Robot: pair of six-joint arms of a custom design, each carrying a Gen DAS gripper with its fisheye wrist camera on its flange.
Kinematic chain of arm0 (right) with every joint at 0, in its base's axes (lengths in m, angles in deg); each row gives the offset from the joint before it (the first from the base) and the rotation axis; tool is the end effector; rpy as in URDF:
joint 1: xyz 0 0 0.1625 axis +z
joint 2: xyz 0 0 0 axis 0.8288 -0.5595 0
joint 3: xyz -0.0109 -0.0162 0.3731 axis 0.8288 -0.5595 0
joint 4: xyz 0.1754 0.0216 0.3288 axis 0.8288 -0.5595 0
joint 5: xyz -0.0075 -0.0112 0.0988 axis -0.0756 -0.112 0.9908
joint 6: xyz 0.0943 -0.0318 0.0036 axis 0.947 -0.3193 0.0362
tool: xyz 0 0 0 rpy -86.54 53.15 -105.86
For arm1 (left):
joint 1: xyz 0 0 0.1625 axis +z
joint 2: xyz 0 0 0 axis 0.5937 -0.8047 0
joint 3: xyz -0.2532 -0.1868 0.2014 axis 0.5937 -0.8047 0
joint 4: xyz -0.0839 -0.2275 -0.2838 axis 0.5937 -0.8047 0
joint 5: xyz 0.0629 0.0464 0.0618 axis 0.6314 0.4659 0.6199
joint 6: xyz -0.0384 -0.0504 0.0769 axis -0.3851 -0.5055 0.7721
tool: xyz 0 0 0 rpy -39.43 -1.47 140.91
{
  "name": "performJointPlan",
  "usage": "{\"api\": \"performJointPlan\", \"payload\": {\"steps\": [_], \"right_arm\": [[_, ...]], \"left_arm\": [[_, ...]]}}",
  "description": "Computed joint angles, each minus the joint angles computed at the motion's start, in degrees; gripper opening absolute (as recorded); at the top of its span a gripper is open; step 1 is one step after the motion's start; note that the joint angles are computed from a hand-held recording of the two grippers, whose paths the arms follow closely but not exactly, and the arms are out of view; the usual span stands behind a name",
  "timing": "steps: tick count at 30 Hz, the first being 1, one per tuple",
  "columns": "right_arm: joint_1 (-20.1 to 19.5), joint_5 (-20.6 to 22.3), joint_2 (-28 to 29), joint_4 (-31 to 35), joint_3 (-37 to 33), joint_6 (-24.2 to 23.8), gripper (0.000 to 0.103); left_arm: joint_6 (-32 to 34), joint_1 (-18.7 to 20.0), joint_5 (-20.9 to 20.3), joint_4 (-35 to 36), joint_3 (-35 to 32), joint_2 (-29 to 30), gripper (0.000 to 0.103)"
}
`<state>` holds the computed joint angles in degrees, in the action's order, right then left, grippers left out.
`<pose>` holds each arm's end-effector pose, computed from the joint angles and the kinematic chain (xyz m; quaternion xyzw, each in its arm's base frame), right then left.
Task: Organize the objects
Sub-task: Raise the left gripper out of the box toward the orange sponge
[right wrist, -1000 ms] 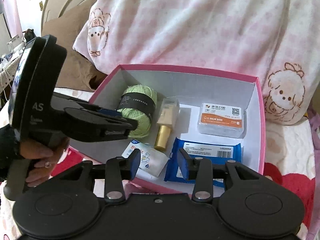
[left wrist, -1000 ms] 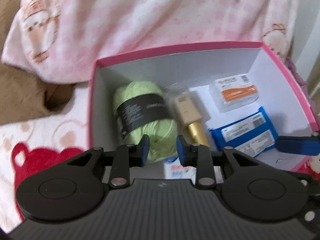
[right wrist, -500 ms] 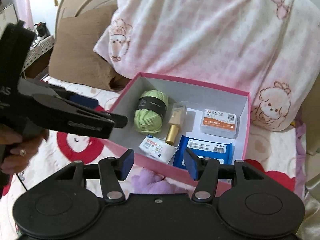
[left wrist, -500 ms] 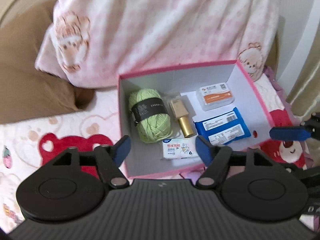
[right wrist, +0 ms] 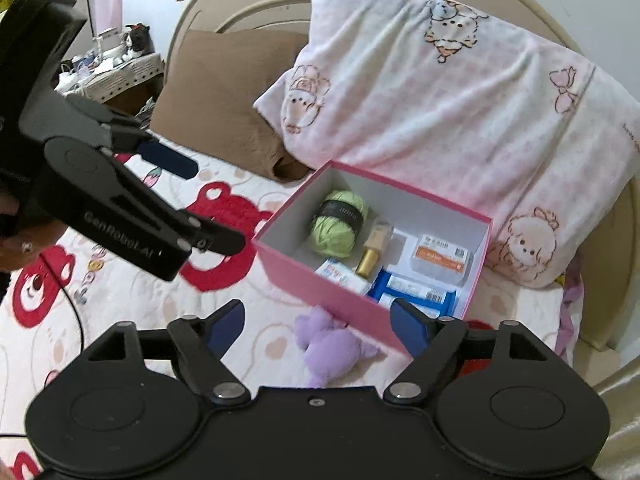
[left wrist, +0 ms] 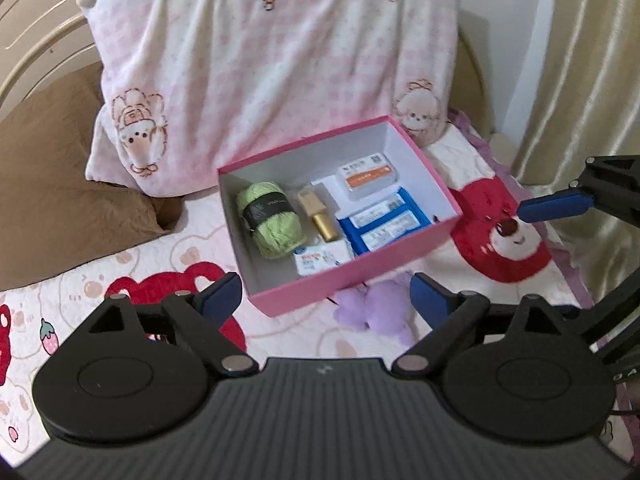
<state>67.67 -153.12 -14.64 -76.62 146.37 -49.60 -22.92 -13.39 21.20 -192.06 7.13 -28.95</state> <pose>0.2529 -0.2720 0.3819 0.1966 -0.8726 0.3081 0.3240 -0.4467 -0.3912 0.2104 0.4493 0.8505 -0.1447 0.2321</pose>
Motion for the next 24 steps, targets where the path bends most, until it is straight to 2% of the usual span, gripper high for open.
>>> {"api": "performJointPlan", "payload": {"steps": [5, 12, 14, 18, 24], "right_arm": [[1.2, 0.9, -3.9, 3.5, 3.4, 3.8, 0.091], [1.3, 1.9, -8.8, 12.7, 7.0, 8.4, 0.091], [1.1, 2.2, -9.9, 13.5, 8.2, 8.6, 0.091], [-1.3, 4.1, -12.5, 9.9, 12.3, 6.6, 0.091], [-6.6, 6.6, -14.2, -1.8, 20.1, 0.5, 0.091]], "left_arm": [[-1.9, -0.8, -3.0, 0.6, 3.7, -2.9, 0.091], [-0.7, -1.4, -5.6, -1.5, 9.7, -5.4, 0.091], [-0.2, -0.8, -7.3, -2.2, 10.7, -5.4, 0.091], [1.1, 1.2, -12.9, -5.1, 13.0, -4.8, 0.088], [3.4, 1.7, -14.4, -12.0, 19.3, -3.6, 0.088]]}}
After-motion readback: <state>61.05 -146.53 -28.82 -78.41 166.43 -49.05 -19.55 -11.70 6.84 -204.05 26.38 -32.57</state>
